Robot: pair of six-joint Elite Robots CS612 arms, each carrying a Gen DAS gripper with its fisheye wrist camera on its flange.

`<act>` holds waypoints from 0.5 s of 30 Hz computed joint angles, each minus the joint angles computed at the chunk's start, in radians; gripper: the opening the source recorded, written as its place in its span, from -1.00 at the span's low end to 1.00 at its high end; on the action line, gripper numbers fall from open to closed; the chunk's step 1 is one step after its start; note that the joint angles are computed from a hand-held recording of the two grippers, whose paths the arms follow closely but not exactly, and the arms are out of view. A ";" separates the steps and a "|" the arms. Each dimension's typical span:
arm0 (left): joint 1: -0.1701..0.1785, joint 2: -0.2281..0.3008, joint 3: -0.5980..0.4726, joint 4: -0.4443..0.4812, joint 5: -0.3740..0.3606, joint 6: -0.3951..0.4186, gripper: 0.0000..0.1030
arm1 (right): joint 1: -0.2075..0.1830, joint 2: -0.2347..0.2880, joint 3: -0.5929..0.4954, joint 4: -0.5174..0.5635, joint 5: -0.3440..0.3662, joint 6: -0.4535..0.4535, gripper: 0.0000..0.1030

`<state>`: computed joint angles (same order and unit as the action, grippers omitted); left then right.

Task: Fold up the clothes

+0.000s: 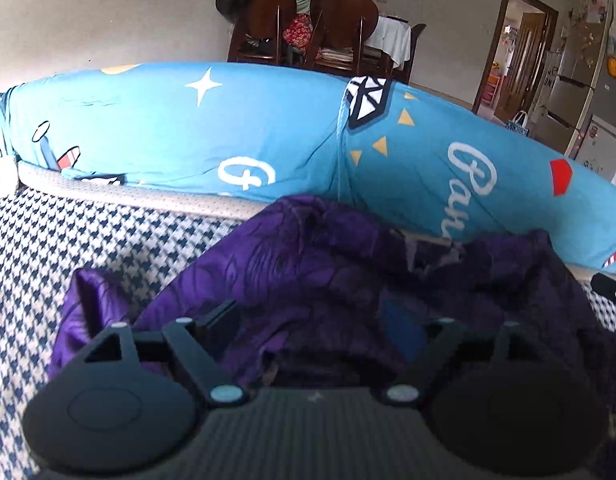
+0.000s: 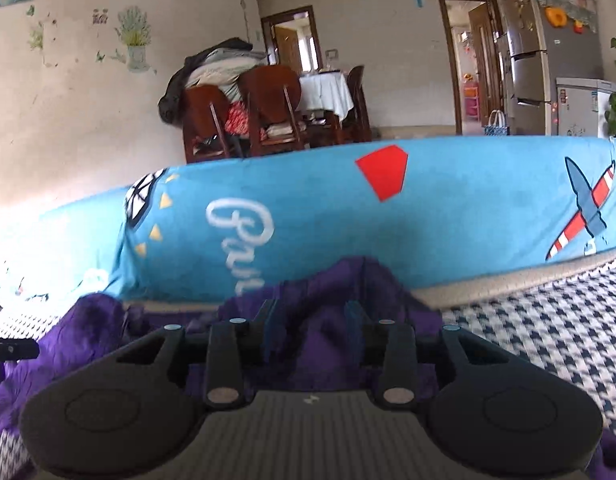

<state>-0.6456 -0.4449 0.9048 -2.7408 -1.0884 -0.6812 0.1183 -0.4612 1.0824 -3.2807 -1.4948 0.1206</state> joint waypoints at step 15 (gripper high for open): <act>-0.022 -0.115 0.245 -0.085 -0.030 -0.007 0.58 | 0.005 -0.110 0.231 -0.077 0.058 -0.044 -0.27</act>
